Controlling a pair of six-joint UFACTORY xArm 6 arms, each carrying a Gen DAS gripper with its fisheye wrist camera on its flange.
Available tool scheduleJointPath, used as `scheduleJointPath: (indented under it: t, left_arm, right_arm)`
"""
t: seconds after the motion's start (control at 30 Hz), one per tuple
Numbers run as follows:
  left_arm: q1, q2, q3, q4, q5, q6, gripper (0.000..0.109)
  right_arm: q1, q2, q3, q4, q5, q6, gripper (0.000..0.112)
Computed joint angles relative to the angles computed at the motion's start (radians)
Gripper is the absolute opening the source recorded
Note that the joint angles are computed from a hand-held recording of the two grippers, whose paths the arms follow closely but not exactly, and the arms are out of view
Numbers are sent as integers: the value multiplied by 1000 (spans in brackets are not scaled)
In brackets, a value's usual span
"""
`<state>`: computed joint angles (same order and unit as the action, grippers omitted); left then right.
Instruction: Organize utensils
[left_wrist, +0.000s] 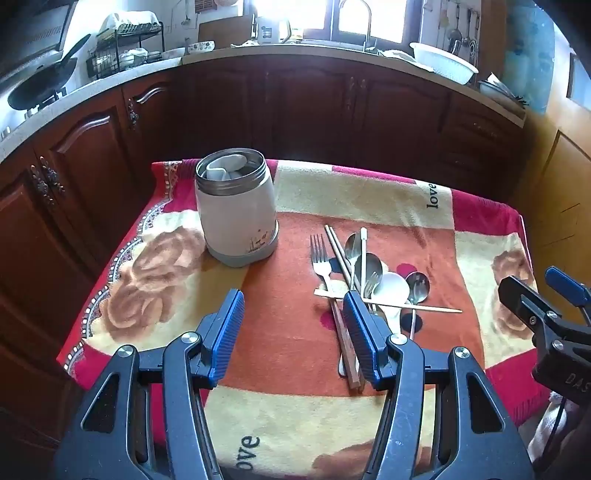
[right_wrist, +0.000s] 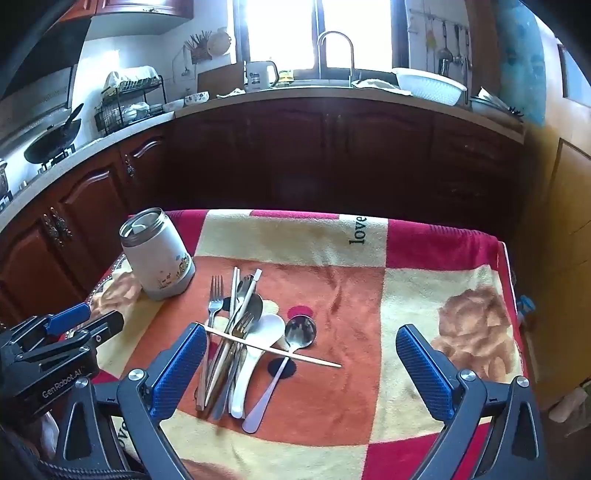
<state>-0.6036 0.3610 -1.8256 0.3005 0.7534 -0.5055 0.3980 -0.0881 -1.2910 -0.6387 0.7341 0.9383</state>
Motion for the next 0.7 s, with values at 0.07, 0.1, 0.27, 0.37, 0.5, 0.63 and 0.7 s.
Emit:
scheduleJointPath:
  t: [0.07,0.1,0.27,0.37,0.5,0.63,0.7]
  left_arm:
    - [1,-2,3,-6,-2,-1,56]
    - [1,-3,5,-8,-4,-3,56]
    - [-3,-4,10,-7,-8,-9,56]
    - [-5,-1,9,-7,-6,-8,56]
    - [-4,-1,10,-13,-12,-4,56]
    - [-2,-3,19,-12,-22,-6,56]
    - [-1,-6,21,-18,-22,-1,56]
  right_arm:
    - [0,3,0,5,1,1,102]
    - [1,7,-3,4,4,1,102]
    - [-3,14,-14,14,10,-11,102]
    - [-3,15,-16,22,17,-22,102]
    - [-4,24,-18,27,15,-20,102]
    - [-6,25,-16,34,13,-25,102]
    - [-6,27,-21,47,24,-38,102]
